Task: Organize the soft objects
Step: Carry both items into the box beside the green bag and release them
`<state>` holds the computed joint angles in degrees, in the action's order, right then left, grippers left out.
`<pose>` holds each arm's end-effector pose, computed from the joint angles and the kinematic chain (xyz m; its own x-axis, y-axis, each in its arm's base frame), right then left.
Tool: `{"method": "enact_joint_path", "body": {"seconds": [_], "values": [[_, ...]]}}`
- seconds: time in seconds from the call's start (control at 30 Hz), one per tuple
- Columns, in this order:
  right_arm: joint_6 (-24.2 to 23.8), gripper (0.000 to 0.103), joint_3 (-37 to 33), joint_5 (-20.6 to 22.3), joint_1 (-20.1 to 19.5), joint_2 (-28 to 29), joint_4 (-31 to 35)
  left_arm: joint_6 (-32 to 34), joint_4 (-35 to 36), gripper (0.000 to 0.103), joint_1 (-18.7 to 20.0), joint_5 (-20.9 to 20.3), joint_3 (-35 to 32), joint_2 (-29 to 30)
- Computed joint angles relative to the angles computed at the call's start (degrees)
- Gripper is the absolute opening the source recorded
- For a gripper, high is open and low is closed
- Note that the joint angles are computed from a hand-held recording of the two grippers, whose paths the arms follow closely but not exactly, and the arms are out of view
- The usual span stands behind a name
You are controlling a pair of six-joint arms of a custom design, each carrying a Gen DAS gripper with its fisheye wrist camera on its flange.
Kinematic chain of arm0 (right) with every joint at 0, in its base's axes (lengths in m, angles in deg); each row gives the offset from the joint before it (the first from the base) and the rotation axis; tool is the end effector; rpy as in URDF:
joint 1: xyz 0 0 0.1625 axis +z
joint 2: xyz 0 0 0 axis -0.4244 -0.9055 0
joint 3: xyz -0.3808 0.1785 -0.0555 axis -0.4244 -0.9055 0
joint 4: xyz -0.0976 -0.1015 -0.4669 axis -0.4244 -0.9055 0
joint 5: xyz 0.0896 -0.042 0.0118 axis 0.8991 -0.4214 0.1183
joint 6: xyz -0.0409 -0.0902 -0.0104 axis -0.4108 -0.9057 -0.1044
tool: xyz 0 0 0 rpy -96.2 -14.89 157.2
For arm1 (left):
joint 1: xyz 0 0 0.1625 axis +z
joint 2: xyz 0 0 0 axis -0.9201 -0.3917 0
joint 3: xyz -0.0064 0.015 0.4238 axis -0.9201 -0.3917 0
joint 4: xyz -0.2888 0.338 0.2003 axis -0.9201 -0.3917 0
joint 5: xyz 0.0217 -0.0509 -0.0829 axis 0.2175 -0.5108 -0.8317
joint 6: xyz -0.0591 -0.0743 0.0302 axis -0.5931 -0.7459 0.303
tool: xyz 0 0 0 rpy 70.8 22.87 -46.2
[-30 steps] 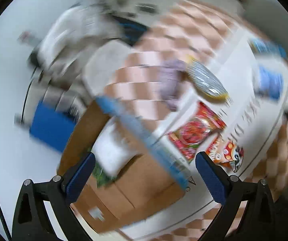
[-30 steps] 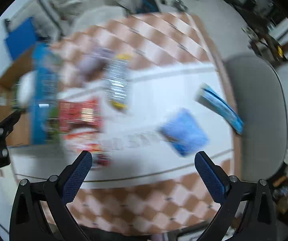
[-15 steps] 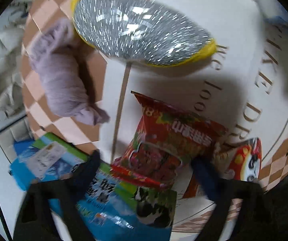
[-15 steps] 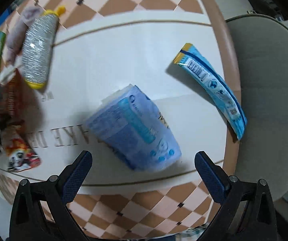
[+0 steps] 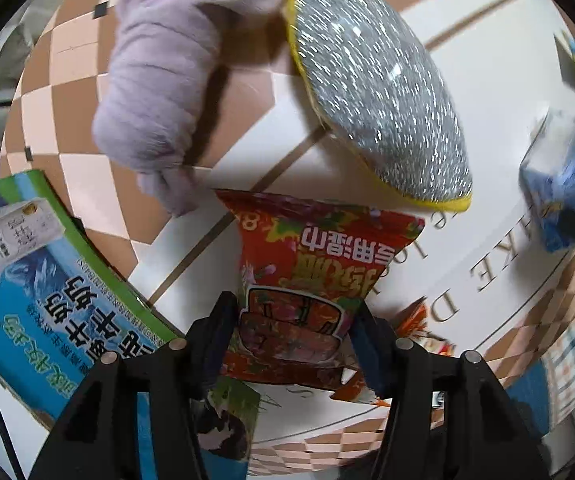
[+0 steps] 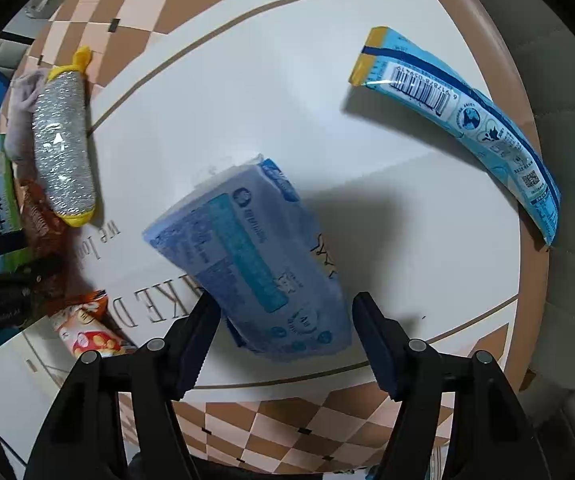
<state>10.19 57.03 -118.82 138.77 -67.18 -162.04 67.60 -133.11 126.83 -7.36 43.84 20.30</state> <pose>0.2531 -0.3416 -0.0370 -0.5425 0.7757 0.3225 0.7106 0.6285 -0.3163 -0.0861 -0.5654 0.1414 -0.1700 0.9597 -0.2237 0.3422 0.2704 0.8999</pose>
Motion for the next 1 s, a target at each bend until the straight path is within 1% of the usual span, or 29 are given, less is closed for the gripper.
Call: {"method": "enact_joint_path", "body": {"seconds": [0.1, 0.13, 0.17, 0.2, 0.27, 0.33, 0.43, 0.5, 0.57, 0.63, 0.67, 0.73, 0.77, 0.8, 0.87, 0.9, 0.93, 1.0], "values": [[-0.3, 0.072, -1.2, 0.6, -0.4, 1.7, 0.3, 3.0, -2.4, 0.053, 0.2, 2.3, 3.0, -1.7], [-0.9, 0.072, -1.2, 0.5, -0.9, 1.9, 0.1, 3.1, -3.1, 0.051, 0.5, 2.4, 3.4, -2.1], [-0.5, 0.072, -1.5, 0.3, -0.7, 2.2, 0.8, 3.0, -3.9, 0.047, 0.5, 2.1, 3.7, -2.4], [0.2, 0.07, -1.9, -0.2, -0.2, 2.4, 1.9, 3.1, -4.3, 0.045, 0.6, 1.6, 3.7, -2.9], [1.3, 0.062, -2.8, -1.2, 0.9, 2.8, 3.4, 3.1, -4.6, 0.043, 0.6, 0.4, 3.0, -3.4], [3.2, 0.049, -4.0, -2.0, 2.6, 2.6, 6.6, 3.2, -6.4, 0.043, 0.0, -1.0, 3.3, -5.1], [5.4, 0.043, -5.2, -2.7, 5.3, 1.6, 9.0, 2.0, -6.8, 0.043, -0.5, -5.2, 1.6, -7.5], [7.2, 0.043, -6.4, -3.3, 7.6, 1.2, 9.8, 1.2, -7.1, 0.043, -0.8, -8.5, 1.1, -10.2], [8.5, 0.043, -7.4, -4.1, 10.0, 0.0, 9.9, 0.0, -6.5, 0.043, -0.6, -11.9, -0.8, -12.2], [9.8, 0.043, -9.7, -5.2, 13.0, 0.0, 10.3, -0.4, -6.4, 0.043, -0.3, -14.0, -2.1, -14.8], [9.2, 0.043, -11.0, -5.9, 13.6, 0.0, 10.8, -0.8, -6.2, 0.043, -0.1, -14.9, -3.2, -15.6], [7.9, 0.043, -16.1, -7.1, 15.8, 1.8, 12.5, -1.6, -5.2, 0.043, 0.8, -16.1, -6.7, -15.9], [6.2, 0.043, -18.6, -7.5, 15.9, 2.7, 13.0, -2.2, -4.8, 0.043, 0.8, -16.5, -7.4, -16.8], [5.0, 0.043, -21.8, -7.9, 16.9, 4.6, 13.5, -2.3, -4.8, 0.043, 1.3, -16.4, -8.9, -16.8], [2.5, 0.043, -27.8, -8.3, 17.5, 8.6, 14.4, -2.5, -4.1, 0.043, 3.0, -14.7, -13.2, -15.9], [0.7, 0.043, -31.6, -8.2, 17.9, 11.5, 14.3, -3.0, -3.8, 0.043, 3.7, -13.9, -14.9, -15.1], [-0.8, 0.043, -35.7, -8.0, 17.9, 14.9, 14.1, -3.7, -3.2, 0.043, 4.6, -13.1, -15.8, -15.2], [-3.4, 0.043, -41.0, -7.2, 17.6, 18.9, 14.3, -6.0, -1.2, 0.043, 7.2, -11.8, -19.8, -13.4]]}}
